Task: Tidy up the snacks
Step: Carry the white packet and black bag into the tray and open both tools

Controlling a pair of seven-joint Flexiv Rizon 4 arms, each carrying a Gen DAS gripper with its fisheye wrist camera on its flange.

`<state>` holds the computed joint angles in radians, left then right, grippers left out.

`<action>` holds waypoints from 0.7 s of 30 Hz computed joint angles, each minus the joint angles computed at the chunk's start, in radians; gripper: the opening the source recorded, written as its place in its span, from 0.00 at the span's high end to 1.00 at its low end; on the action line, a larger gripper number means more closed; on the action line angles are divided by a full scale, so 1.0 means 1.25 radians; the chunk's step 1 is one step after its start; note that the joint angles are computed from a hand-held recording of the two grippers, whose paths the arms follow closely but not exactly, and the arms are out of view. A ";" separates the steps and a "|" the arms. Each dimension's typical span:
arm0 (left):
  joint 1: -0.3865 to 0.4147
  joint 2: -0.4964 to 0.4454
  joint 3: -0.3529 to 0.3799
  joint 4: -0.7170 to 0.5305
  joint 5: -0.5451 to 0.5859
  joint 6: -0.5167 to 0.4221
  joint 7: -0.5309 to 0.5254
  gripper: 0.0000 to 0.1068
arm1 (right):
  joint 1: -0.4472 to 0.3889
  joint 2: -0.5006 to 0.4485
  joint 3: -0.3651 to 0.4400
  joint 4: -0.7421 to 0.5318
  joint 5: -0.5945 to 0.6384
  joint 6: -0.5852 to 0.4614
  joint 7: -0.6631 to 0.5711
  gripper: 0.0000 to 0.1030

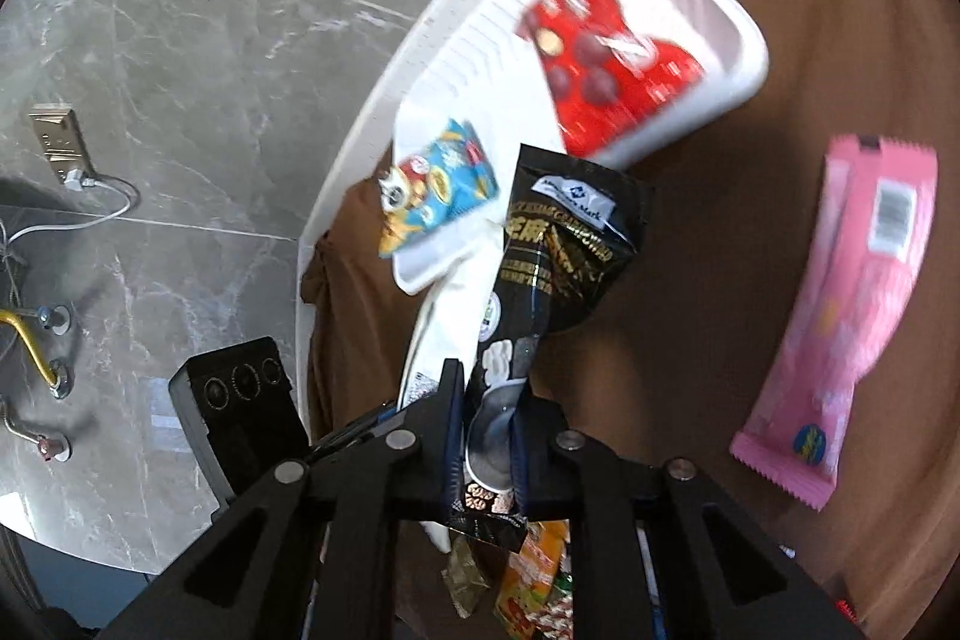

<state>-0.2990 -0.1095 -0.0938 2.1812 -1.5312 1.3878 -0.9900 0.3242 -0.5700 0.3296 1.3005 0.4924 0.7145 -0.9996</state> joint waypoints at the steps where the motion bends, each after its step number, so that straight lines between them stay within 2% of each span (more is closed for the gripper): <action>1: 0.004 -0.002 0.001 -0.008 -0.017 -0.007 0.013 0.78 | 0.001 -0.006 -0.001 -0.013 -0.005 -0.005 -0.005 0.85; 7: 0.017 -0.010 0.009 -0.047 -0.083 -0.015 0.062 0.78 | 0.001 -0.054 -0.009 -0.089 -0.027 -0.034 -0.027 0.85; 9: 0.026 -0.014 0.014 -0.056 -0.071 -0.024 0.058 0.78 | 0.003 -0.077 -0.008 -0.124 -0.027 -0.043 -0.028 0.85; 16: 0.042 -0.025 0.016 -0.075 -0.121 -0.059 0.089 0.78 | 0.001 -0.113 -0.004 -0.170 -0.021 -0.060 -0.029 0.85; 21: 0.045 -0.026 0.019 -0.059 -0.084 -0.067 0.058 0.78 | 0.000 -0.115 -0.004 -0.170 -0.023 -0.077 -0.031 0.85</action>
